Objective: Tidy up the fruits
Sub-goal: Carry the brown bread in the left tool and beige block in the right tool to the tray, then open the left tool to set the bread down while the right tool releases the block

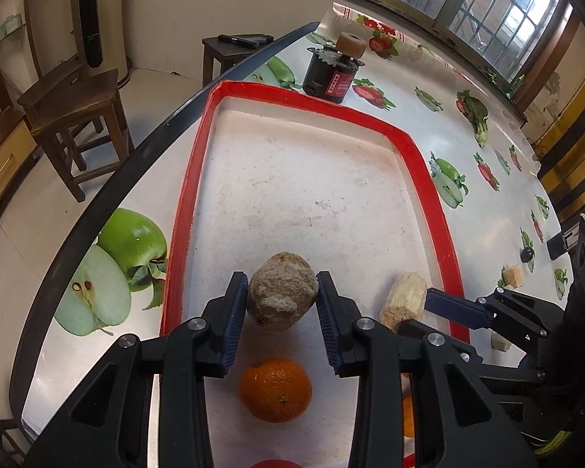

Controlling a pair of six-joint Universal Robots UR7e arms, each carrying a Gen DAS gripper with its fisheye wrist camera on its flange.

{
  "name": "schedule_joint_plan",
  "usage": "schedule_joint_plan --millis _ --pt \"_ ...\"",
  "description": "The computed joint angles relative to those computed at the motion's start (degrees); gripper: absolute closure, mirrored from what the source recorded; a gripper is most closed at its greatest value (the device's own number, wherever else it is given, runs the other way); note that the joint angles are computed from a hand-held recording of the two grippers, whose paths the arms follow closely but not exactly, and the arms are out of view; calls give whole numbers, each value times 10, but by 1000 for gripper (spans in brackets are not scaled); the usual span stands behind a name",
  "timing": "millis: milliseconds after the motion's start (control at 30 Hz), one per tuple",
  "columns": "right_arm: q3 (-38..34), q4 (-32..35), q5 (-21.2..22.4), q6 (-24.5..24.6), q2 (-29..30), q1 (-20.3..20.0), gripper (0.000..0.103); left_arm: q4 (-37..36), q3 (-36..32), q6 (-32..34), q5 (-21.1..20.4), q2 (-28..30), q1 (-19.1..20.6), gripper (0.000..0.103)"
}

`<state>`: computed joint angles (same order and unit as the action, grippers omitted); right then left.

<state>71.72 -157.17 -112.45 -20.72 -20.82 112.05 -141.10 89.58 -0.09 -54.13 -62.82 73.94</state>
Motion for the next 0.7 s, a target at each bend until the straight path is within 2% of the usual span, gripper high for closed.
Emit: schedule_joint_plan --millis 367,400,433,500,533,700 --pt "-16 18 1 3 8 -3 68 18 -1 -9 21 4 -2 70" --pt "-16 19 1 4 8 -3 68 21 -1 -14 23 3 -2 68" --pt "-15 18 0 5 7 -3 67 24 -1 -18 24 2 -3 62" --pt "-14 15 -7 5 7 -2 58 19 4 -22 26 -2 -5 55" --pt "-13 12 -8 5 6 -2 55 13 7 -22 26 -4 -6 53" --pt "13 -8 0 8 -12 -1 54 3 20 -22 32 -14 -15 53"
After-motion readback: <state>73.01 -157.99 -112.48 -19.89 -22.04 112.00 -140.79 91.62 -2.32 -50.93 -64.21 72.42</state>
